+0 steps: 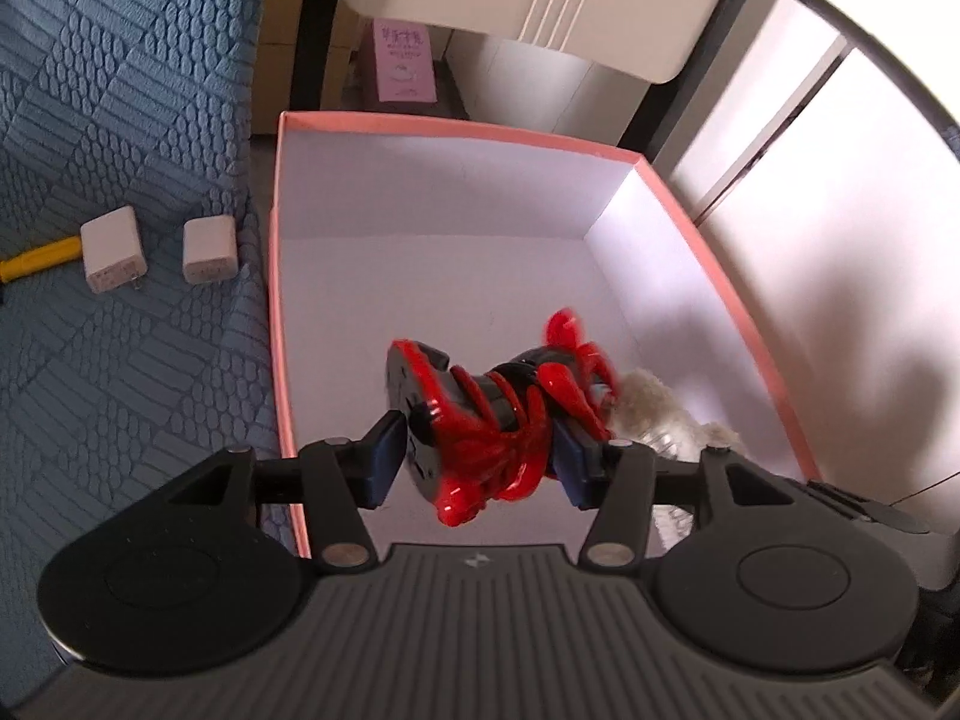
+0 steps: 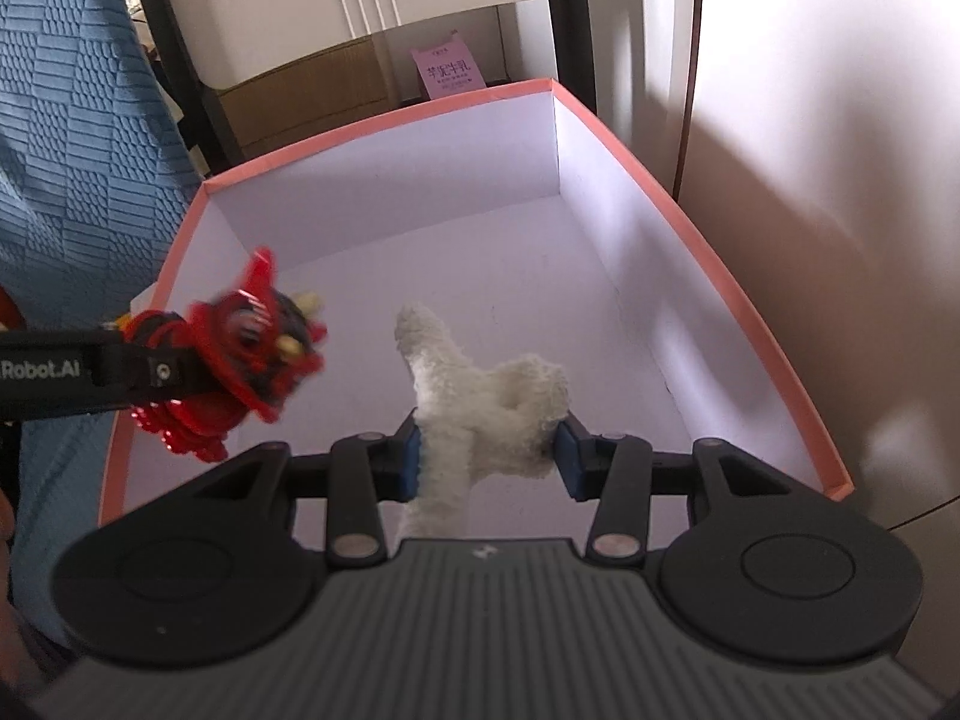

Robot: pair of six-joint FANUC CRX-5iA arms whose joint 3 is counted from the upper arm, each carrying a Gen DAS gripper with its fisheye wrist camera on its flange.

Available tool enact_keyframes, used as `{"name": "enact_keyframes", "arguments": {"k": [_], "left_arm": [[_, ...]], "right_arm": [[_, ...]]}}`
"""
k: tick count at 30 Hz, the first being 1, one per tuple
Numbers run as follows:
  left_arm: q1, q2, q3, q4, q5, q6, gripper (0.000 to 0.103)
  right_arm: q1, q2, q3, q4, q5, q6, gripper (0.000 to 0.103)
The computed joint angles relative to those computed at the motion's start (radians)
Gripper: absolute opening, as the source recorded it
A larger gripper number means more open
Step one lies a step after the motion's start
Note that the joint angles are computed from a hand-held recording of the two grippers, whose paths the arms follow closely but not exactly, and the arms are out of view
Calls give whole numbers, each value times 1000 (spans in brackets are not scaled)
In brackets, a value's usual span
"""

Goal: Organize rigid objects
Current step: 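Lower both toys into the box and open both tools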

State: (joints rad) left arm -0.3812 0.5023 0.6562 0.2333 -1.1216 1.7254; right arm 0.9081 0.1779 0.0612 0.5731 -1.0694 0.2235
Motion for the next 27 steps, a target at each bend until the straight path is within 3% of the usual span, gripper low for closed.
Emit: {"name": "enact_keyframes", "arguments": {"k": [3, 11, 27], "left_arm": [[-5, -10, 0, -21, 11, -4, 67], [3, -84, -74, 4, 62, -27, 67], [54, -355, -323, 14, 194, -48, 67]], "right_arm": [[-4, 7, 17, -10, -9, 11, 52], [26, -12, 16, 34, -31, -10, 56], [147, -30, 50, 170, -55, -49, 56]]}}
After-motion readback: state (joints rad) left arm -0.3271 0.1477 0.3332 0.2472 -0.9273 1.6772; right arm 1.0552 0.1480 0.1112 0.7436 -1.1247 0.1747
